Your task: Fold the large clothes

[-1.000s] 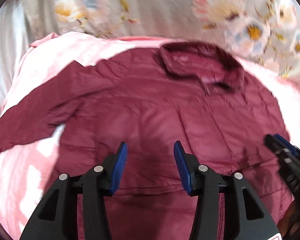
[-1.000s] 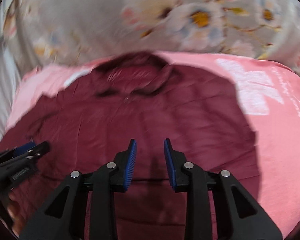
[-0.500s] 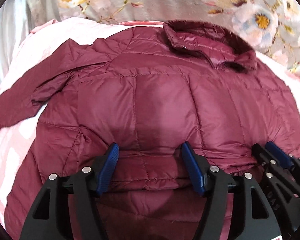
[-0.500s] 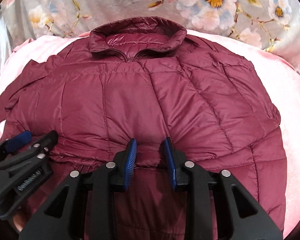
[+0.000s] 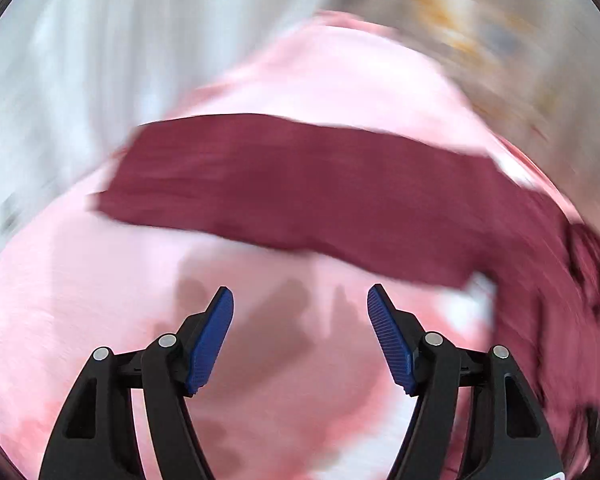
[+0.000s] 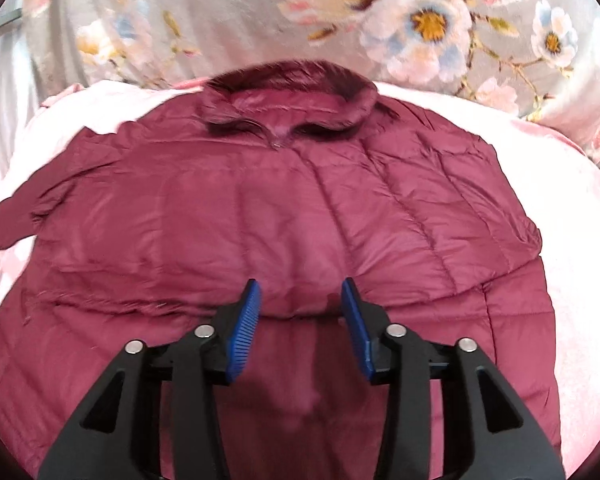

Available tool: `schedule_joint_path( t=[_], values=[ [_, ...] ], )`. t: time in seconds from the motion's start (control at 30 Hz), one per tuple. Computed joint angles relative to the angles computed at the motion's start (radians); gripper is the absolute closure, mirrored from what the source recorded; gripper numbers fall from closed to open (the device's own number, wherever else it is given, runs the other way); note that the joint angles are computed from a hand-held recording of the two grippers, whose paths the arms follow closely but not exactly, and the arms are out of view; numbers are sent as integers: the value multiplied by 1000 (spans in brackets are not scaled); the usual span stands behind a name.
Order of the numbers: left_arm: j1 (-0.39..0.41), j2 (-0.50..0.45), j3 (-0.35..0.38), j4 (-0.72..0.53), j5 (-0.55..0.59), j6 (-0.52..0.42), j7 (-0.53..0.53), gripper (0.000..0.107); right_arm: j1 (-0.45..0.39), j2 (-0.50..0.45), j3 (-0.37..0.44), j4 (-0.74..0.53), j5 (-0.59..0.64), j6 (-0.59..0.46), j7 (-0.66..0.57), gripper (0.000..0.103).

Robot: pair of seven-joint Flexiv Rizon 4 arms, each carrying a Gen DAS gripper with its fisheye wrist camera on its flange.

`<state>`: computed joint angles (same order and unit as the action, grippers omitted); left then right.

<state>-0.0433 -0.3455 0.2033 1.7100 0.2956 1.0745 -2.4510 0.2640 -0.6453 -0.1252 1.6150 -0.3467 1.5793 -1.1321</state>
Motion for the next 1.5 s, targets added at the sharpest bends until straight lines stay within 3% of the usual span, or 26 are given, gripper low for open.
schedule_joint_path(
  t=[0.1,0.23,0.4,0.43,0.47,0.53,0.67,0.73,0.9,1.13,1.23,1.3,1.37,1.4,1.5],
  values=[
    [65,8,31,45,-51,14,-33,40,19,14,-6,31,-9,13,-10,56],
    [148,-15,6,91,-164,85,18,40,65,10,-60,44,-21,9,4,54],
    [142,-54,17,45,-181,106,37,43,44,0,-33,26,-13,-34,29,52],
    [151,-62,9,36,-198,110,61,58,45,-1,-34,25,-15,-36,35,51],
    [162,-71,-10,24,-222,112,98,83,49,-1,-41,27,-19,-34,40,50],
    [183,-79,-44,11,-276,110,176,104,61,0,-59,33,-28,-28,51,50],
    [98,-92,-1,-86,-226,114,196,106,52,2,-50,37,-29,-16,57,50],
    [39,-94,24,-153,-162,105,187,106,46,4,-45,41,-24,-3,60,50],
    [-68,-126,-19,-358,-73,88,265,106,14,25,-10,60,5,36,51,50],
    [-175,-280,-149,-654,-141,49,476,106,-46,82,40,128,46,97,5,46],
    [-242,-374,-165,-788,-192,13,549,103,-76,107,56,159,73,123,-7,45],
    [-274,-416,-177,-844,-196,-14,567,96,-123,119,98,168,90,130,-18,44],
    [-299,-463,-194,-899,-225,-53,609,67,-192,123,166,164,106,132,-30,42],
    [-307,-474,-196,-907,-238,-62,617,60,-224,123,200,158,111,127,-37,40],
    [-300,-460,-222,-827,-286,-4,633,44,-346,109,336,118,130,92,-67,38]
  ],
)
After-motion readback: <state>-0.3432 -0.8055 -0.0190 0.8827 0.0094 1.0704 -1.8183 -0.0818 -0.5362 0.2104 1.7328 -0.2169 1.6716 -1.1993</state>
